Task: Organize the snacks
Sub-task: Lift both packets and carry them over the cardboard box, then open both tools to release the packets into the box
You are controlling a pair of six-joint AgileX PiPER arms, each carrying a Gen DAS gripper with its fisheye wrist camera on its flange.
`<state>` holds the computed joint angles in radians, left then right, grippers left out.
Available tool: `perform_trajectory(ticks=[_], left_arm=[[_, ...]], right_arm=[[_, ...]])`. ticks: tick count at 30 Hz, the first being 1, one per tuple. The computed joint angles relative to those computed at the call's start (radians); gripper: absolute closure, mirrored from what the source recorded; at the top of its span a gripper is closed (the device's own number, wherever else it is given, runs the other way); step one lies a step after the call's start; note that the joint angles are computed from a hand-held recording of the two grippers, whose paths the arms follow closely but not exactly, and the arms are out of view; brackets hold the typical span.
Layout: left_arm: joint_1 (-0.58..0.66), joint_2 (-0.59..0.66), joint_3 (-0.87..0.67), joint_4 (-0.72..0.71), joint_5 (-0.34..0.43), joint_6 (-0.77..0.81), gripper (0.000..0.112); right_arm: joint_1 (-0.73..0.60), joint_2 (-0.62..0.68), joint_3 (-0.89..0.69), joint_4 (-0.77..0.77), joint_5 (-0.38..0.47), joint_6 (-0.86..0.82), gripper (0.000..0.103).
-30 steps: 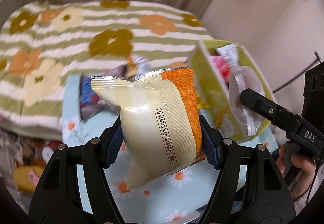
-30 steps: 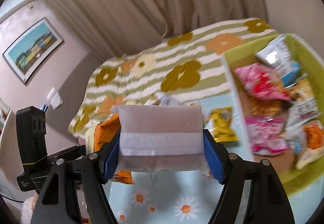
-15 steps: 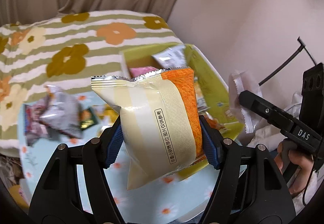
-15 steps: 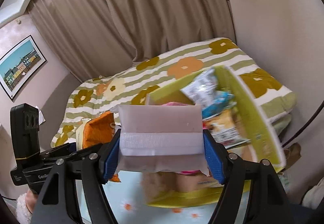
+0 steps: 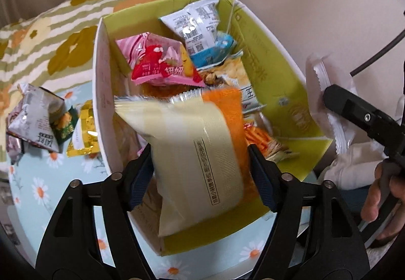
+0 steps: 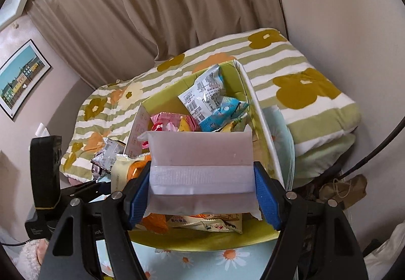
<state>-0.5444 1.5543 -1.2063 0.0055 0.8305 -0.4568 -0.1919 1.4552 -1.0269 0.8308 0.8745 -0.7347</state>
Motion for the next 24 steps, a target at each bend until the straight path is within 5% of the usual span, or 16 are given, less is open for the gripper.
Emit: perform_trajectory(ticks=[2,15,20,24], left_arm=[[-0.024,-0.018,-0.004,0.076,0.016,-0.040,0.010],[0.024,-0.162,0.071,0.107,0.008,-0.110,0.010],[0.026,-0.198,0.105,0.120,-0.003,-0.131,0.010],[0.017,-0.236,0.147,0.162,-0.016,-0.182,0.010]], right_arm=[[-0.004,0.009,-0.003,0.008,0.007,-0.008,0.033],[0.034,0.034,-0.012,-0.061,-0.024,0.043,0.031],[0.024,-0.019,0.047,-0.015,-0.086,-0.008,0.006],[0.008,-0.067,0.083,0.008,-0.104,-0.031,0.002]])
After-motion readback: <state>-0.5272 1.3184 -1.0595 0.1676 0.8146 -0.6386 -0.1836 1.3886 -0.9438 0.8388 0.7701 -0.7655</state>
